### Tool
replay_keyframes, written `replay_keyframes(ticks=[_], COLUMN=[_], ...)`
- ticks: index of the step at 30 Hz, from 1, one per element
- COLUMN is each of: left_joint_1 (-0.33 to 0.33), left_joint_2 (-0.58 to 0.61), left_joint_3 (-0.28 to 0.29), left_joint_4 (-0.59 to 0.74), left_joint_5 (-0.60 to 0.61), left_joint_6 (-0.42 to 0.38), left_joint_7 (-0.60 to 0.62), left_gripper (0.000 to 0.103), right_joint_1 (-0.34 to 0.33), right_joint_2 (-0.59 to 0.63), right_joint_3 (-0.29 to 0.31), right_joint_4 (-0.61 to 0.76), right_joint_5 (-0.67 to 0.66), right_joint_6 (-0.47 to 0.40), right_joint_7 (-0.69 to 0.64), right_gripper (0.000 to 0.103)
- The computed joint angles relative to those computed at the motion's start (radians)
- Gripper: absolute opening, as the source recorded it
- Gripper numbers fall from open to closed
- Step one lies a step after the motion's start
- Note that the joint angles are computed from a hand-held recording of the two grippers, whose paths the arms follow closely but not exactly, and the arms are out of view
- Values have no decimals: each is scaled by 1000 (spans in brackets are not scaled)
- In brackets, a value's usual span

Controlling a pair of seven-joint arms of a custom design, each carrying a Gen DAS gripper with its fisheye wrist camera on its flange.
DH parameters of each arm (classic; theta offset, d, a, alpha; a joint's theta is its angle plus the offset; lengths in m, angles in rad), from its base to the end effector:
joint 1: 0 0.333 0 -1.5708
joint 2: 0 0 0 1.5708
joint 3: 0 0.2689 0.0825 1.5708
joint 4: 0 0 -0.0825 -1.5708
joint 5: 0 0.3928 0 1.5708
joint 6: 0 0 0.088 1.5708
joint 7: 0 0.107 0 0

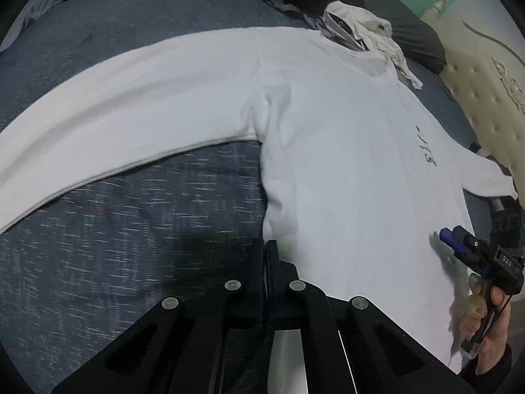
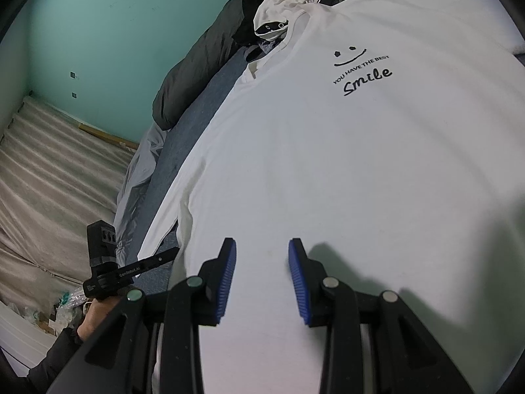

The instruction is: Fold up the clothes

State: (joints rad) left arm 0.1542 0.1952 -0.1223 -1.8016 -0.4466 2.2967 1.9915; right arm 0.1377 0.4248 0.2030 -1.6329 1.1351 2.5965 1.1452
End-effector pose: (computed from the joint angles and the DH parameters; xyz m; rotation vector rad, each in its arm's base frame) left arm 0.6412 0.0147 0.4204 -1.9818 2.2663 -0.7577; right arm 0.6674 0.2004 0.3801 -1.4244 1.6327 0.3149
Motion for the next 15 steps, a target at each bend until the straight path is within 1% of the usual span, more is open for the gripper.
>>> replay_keyframes(ticks=[4, 11, 15], left_joint_1=[9, 41, 46], left_joint_2=[5, 65, 72], left_joint_3=[10, 6, 2], left_joint_4=[13, 61, 65], left_joint_5=[-4, -40, -23], left_joint_6=[2, -33, -14], left_joint_7=[-46, -98, -112], left_gripper=[1, 1, 1], right_joint_1=[-2, -2, -4], right_joint_2=[-2, 1, 1], right_joint_3=[1, 1, 1], right_joint_4=[-3, 1, 0], right_joint_5=[5, 5, 6], right_joint_6=[-1, -4, -6], right_joint_7=[-3, -2, -3], right_gripper=[33, 33, 33])
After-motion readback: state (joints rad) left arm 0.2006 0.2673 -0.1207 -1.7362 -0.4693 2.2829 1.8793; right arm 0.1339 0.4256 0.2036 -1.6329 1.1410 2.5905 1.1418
